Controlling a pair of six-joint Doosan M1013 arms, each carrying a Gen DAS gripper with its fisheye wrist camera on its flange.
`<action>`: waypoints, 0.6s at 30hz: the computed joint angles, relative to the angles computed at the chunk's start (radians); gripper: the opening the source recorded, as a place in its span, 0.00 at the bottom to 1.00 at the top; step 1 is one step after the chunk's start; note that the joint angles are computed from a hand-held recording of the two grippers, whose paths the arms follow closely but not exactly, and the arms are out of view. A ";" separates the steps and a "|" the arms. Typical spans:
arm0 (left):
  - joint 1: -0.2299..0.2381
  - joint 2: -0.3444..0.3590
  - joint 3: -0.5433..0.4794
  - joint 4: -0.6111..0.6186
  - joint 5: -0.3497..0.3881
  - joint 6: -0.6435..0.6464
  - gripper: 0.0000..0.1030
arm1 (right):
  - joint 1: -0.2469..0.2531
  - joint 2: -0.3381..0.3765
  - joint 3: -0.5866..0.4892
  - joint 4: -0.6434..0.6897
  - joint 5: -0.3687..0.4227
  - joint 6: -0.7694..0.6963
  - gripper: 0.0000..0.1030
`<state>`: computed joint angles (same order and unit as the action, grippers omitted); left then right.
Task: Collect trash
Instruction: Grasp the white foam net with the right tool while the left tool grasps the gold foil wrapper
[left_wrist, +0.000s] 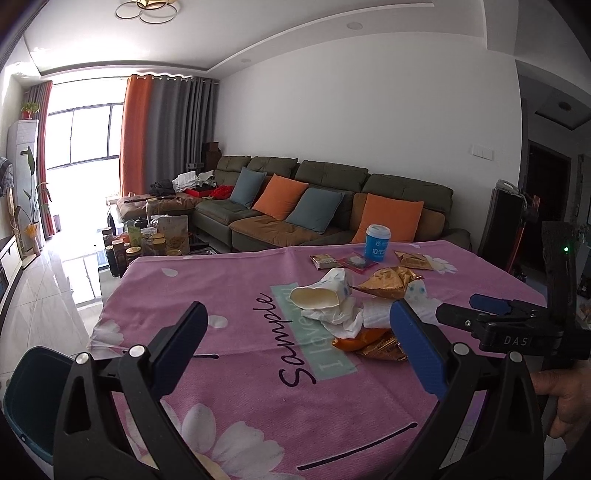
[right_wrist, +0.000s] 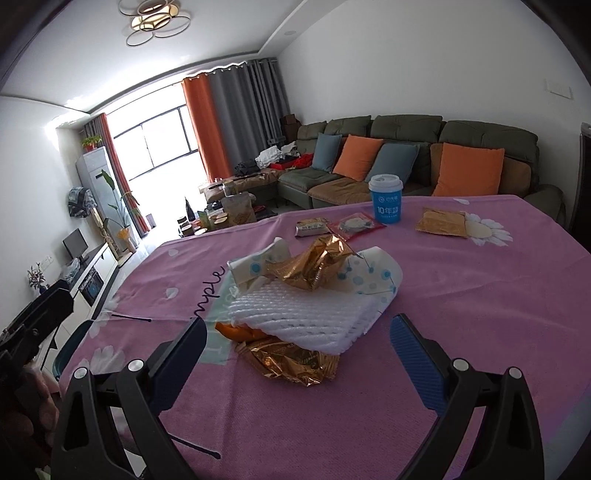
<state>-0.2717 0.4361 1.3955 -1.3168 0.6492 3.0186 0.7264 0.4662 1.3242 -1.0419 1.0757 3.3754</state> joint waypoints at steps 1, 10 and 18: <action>0.000 0.003 -0.004 0.008 0.002 -0.010 0.94 | -0.004 -0.002 0.006 0.006 -0.012 0.006 0.93; -0.010 0.025 -0.033 0.072 0.017 -0.076 0.94 | -0.025 0.004 0.014 0.051 -0.048 0.007 0.79; -0.014 0.039 -0.049 0.103 0.022 -0.117 0.94 | -0.049 -0.054 0.124 0.003 -0.249 0.298 0.63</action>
